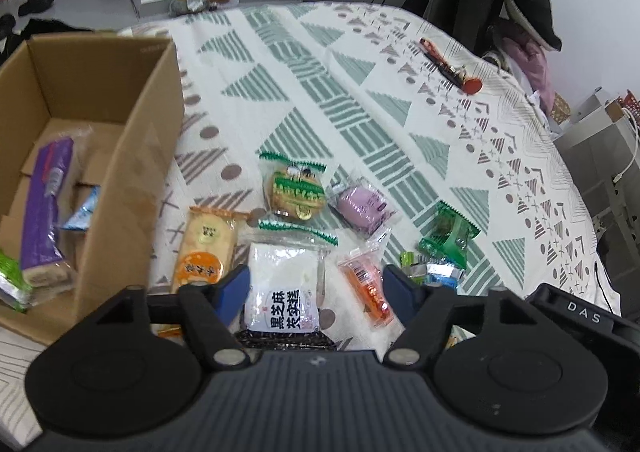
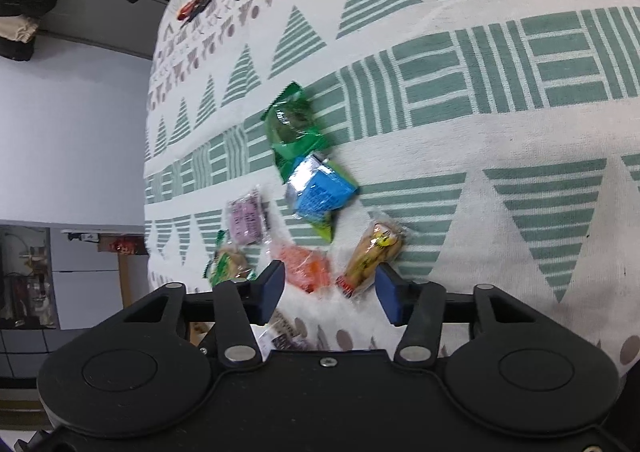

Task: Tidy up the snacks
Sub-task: 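Grasp the white square pastry with the left tool while the right tool grasps the yellow-wrapped snack, then carry the white pastry and yellow snack toward the cardboard box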

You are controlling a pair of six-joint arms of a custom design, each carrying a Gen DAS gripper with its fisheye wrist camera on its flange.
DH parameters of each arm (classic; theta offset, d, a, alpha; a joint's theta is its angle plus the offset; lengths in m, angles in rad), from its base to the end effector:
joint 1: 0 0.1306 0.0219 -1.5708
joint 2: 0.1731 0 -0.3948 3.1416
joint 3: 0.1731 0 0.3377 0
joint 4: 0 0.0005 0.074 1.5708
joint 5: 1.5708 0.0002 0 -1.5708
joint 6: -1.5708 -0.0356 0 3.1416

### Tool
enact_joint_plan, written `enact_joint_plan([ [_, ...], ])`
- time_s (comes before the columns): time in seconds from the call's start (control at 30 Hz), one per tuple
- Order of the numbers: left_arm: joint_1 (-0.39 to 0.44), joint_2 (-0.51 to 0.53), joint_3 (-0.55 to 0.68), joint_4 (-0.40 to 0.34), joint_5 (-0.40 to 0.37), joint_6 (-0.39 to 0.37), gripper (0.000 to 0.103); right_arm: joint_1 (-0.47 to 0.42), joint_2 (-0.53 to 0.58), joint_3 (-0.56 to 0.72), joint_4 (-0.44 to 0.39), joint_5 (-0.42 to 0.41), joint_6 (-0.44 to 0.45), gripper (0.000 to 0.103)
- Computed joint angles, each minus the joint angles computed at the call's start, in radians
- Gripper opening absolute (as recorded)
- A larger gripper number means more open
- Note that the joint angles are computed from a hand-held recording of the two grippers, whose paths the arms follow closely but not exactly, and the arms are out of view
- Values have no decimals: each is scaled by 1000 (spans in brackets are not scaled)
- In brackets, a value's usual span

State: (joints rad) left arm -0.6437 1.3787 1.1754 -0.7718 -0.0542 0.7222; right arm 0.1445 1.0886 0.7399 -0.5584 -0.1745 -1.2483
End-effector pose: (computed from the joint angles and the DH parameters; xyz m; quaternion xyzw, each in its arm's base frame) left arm 0.3260 -0.2428 0.3664 -0.0454 0.9546 -0.1650 0.2439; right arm 0.2824 0.0468 0.3053 0.4696 0.8169 0.2714 0.1961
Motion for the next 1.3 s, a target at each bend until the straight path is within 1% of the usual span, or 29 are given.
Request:
enact_joint_plan([
  [0.13, 5, 29, 1, 2, 16, 4, 63, -9, 29, 0, 4, -3, 3, 46],
  [0.23, 7, 49, 4, 0, 23, 4, 63, -7, 44, 5, 9, 3, 18, 45],
  [0.33, 2, 62, 5, 2, 3, -4, 63, -2, 57, 10, 7, 10, 36, 44],
  [0.43, 0, 71, 10, -1, -12, -9, 63, 6, 65, 18, -8, 33, 62, 34],
  [0.47, 1, 75, 12, -6, -18, -12, 63, 10, 67, 22, -15, 45, 68, 26],
  [0.5, 2, 80, 15, -12, -26, -15, 63, 12, 66, 22, -17, 51, 70, 23],
  [0.57, 8, 91, 19, -35, -21, -14, 63, 16, 63, 22, -15, 58, 73, 21],
  [0.6, 16, 98, 16, -44, 4, -3, 63, 19, 60, 22, -15, 59, 78, 19],
  [0.63, 22, 100, 7, -42, 24, 11, 63, 22, 57, 22, -12, 60, 80, 19],
  [0.67, 20, 92, -8, -23, 14, 9, 63, 25, 55, 23, -9, 59, 80, 18],
  [0.77, 6, 90, -11, -20, -7, -6, 62, 34, 45, 22, 1, 59, 86, 17],
  [0.8, 4, 91, -10, -20, -8, -5, 54, 35, 42, 22, 8, 59, 88, 17],
  [0.87, 2, 91, -5, -25, -15, -7, 48, 37, 36, 23, 11, 58, 92, 17],
  [0.9, 4, 89, -4, -24, -9, -6, 46, 37, 31, 23, 15, 58, 94, 17],
  [1.0, 7, 78, -2, -22, 6, -9, 45, 43, 20, 23, 33, 57, 95, 17],
  [1.13, -1, 48, -3, -12, -6, -15, 44, 54, 1, 24, 54, 60, 110, 17],
  [1.3, -1, 4, 7, -18, -23, -26, 44, 78, -19, 25, 109, 57, 154, 17],
])
